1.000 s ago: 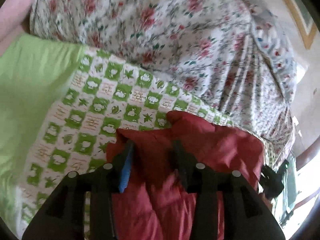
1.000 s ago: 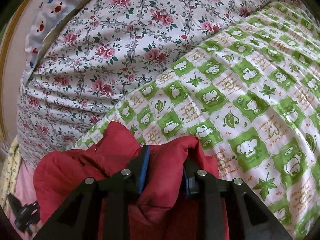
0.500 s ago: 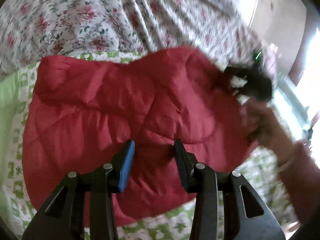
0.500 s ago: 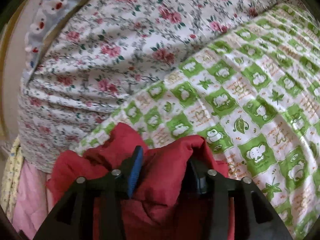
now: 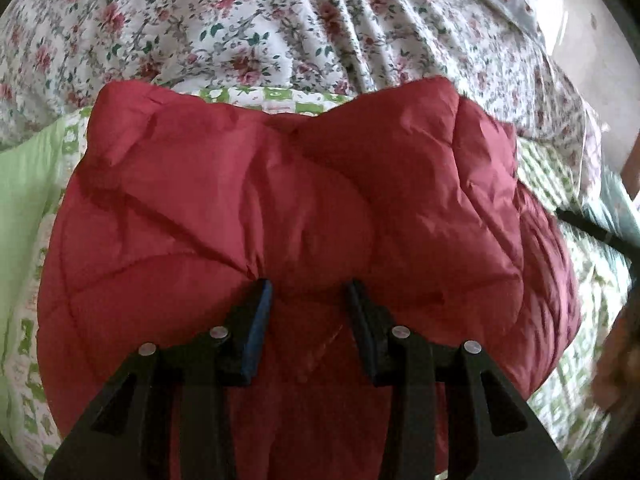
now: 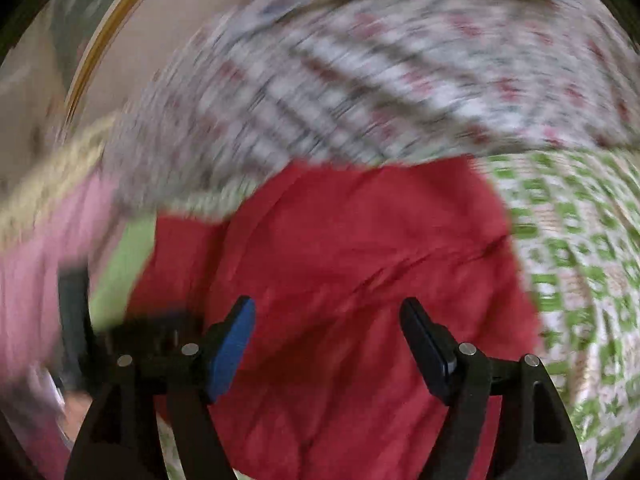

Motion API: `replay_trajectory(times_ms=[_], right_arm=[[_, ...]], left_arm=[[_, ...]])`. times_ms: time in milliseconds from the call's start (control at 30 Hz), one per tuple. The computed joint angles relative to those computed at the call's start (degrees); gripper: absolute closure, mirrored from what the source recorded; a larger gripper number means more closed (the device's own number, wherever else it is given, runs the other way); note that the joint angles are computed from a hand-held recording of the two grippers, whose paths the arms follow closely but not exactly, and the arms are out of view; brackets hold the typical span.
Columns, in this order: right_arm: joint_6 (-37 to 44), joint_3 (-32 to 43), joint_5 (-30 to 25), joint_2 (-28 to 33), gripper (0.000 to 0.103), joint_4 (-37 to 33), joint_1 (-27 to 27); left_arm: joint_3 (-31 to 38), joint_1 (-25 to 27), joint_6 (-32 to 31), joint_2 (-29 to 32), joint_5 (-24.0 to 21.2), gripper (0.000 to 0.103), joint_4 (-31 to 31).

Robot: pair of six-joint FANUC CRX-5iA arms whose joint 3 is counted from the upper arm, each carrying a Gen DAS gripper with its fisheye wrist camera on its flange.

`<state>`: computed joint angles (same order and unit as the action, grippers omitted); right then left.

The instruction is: Fold large clothes

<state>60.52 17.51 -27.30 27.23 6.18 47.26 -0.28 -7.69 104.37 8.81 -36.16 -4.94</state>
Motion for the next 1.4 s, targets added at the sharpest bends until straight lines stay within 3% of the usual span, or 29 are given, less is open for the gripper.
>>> replay_trajectory(times_ms=[100, 200, 233, 300, 400, 500, 833, 1167, 1400], right_arm=[[2.3, 5.1, -6.2, 4.0, 0.028, 1.3, 1.0], [1.1, 10.5, -10.6, 8.3, 0.028, 3.3, 0.5], [1.0, 12.5, -11.8, 9.7, 0.028, 3.3, 0.1], [0.0, 17.4, -14.9, 12.9, 0.028, 2.9, -0.9], [-1.6, 22.8, -18.2, 16.2, 0.028, 3.3, -1.8], [-1.0, 27.5, -20.0, 18.7, 0.028, -1.1, -3.5], [-3.3, 27.3, -18.2, 19.5, 0.027, -1.7, -4.1], [-3.1, 26.3, -17.1, 18.6, 0.027, -2.6, -4.3], [-4.3, 17.4, -11.7, 11.8, 0.027, -3.3, -4.1]], left_arm=[[-2.0, 1.1, -0.1, -2.0, 2.0, 0.065, 0.7], [0.3, 2.0, 3.8, -1.4, -1.0, 0.067, -4.2], [1.0, 2.4, 4.4, -0.9, -1.6, 0.072, -4.9], [1.6, 4.5, 2.5, 0.4, -1.6, 0.079, -2.0], [6.0, 4.6, 7.9, 3.1, -5.6, 0.079, -6.7], [7.5, 6.6, 8.7, 5.2, -6.5, 0.081, -4.1], [6.9, 8.5, 8.5, 6.1, -5.4, 0.083, -2.0], [-5.5, 10.1, 2.8, -4.7, 2.0, 0.083, 5.2], [-9.5, 11.3, -0.2, -7.8, 3.1, 0.083, 7.6]])
